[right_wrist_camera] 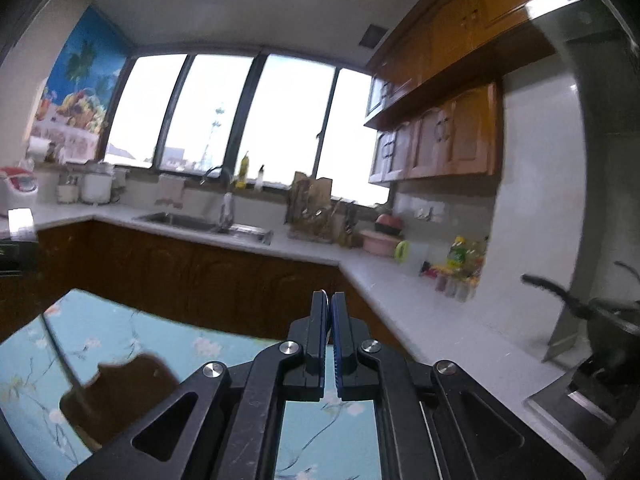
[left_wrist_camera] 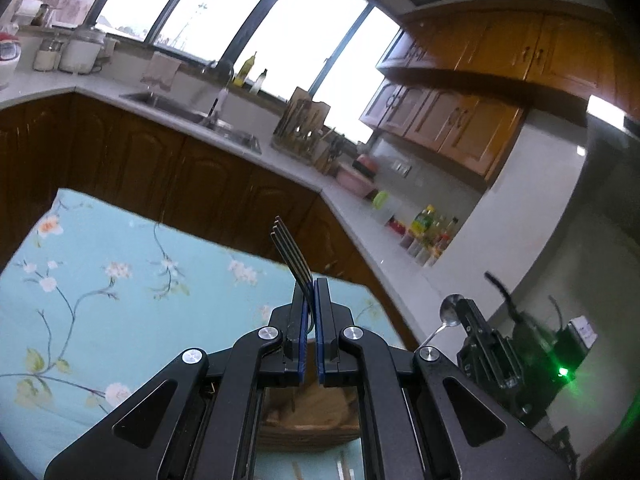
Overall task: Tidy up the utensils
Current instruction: 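Lift the fork with the left tool while the right tool carries the spoon to the holder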
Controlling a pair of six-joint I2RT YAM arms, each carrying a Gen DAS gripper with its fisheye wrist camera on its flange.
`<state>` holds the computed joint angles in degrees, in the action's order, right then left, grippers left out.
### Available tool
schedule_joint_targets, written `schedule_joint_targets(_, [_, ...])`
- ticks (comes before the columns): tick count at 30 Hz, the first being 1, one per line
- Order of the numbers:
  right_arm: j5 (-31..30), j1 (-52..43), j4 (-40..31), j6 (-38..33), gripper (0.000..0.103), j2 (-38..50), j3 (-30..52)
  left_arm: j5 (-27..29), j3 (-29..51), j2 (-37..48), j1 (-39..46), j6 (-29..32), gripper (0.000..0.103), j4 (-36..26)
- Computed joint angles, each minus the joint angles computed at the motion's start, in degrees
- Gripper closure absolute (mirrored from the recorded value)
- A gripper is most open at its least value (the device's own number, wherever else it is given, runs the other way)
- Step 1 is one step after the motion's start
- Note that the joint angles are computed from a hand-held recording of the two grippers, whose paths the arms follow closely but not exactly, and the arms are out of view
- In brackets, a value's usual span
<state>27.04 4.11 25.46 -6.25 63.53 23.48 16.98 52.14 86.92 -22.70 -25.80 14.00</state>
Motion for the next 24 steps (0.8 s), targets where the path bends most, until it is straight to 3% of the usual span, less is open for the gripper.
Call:
schedule_joint_targets(4, [-3.5, -1.0, 0.4, 1.1, 0.1, 2.6, -0.9, -1.4, 0.2, 4.1, -0.8, 1.2, 0.101, 0.7])
schedule_joint_targets(13, [-20.0, -8.2, -7.7, 4.3, 0.1, 1.4, -1.1, -1.3, 2.7, 9.0, -2.9, 4.9, 0.1, -3.2])
schedule_joint_targets(24, [-26.4, -11.4, -13.2, 5.4, 0.099, 2.0, 1.9, -1.9, 2.6, 8.8, -3.1, 4.0, 0.1, -3.8])
